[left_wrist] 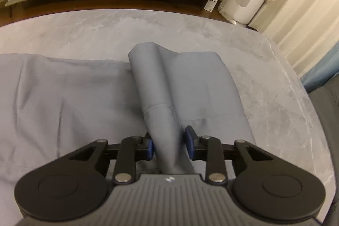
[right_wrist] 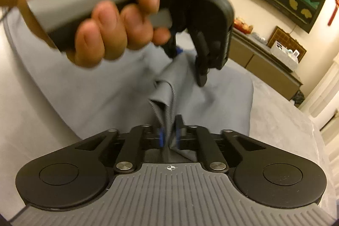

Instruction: Fold clothes

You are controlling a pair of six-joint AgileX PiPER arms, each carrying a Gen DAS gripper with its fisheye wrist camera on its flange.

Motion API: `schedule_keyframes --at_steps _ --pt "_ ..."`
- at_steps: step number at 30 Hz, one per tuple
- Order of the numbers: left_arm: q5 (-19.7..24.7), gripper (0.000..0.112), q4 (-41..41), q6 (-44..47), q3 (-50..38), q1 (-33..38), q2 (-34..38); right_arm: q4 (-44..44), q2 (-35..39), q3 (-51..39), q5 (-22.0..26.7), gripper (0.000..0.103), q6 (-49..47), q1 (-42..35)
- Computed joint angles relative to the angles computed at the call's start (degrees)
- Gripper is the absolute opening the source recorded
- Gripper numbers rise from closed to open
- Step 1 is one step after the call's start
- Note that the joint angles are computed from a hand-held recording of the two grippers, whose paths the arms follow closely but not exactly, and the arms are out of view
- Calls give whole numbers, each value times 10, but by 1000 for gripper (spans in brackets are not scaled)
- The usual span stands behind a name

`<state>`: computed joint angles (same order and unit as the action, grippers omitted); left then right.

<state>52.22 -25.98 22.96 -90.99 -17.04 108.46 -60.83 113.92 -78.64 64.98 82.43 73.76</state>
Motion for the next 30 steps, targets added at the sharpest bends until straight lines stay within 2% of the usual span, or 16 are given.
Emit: schedule_keyframes --at_steps 1,2,4,6,8,10,11,13,15,17,19,22,24,27,28,30 --pt "-6 35 -3 3 5 2 -5 9 0 -3 0 46 -6 2" --pt "-12 38 -10 6 9 6 -9 18 -23 8 -16 54 -10 6" --pt "-22 40 -26 13 17 13 -16 15 -103 71 -58 50 32 24" --pt "-15 40 -42 25 15 22 -10 -20 -197 151 -88 40 122 38" --pt "-11 39 -28 22 19 20 -14 -33 -235 187 -54 21 194 30" --pt "-21 37 -16 24 40 20 -28 -13 -221 194 -45 10 197 -3" --pt "-28 36 -17 27 59 23 -43 2 -215 201 -64 9 182 -20" --pt "-40 35 -9 27 82 27 -62 34 -194 204 -117 9 136 -43" --pt "-37 36 11 14 81 28 -61 52 -167 185 -121 8 87 -42" --pt "-23 36 -9 35 90 37 -72 88 -175 171 -130 8 32 -55" --pt "-7 36 -35 62 103 48 -86 89 -231 202 -159 10 21 -95" --pt "-7 38 -39 77 138 45 -110 42 -287 246 -193 26 71 -161" --pt "-15 39 -39 76 161 41 -123 -9 -303 276 -234 27 118 -219" --pt "-24 35 -43 67 191 40 -143 -93 -265 288 -290 26 178 -262" --pt "-21 32 -48 68 199 43 -150 -105 -252 287 -302 24 185 -272" --pt "-12 30 -56 73 213 49 -162 -64 -243 271 -321 23 135 -292"
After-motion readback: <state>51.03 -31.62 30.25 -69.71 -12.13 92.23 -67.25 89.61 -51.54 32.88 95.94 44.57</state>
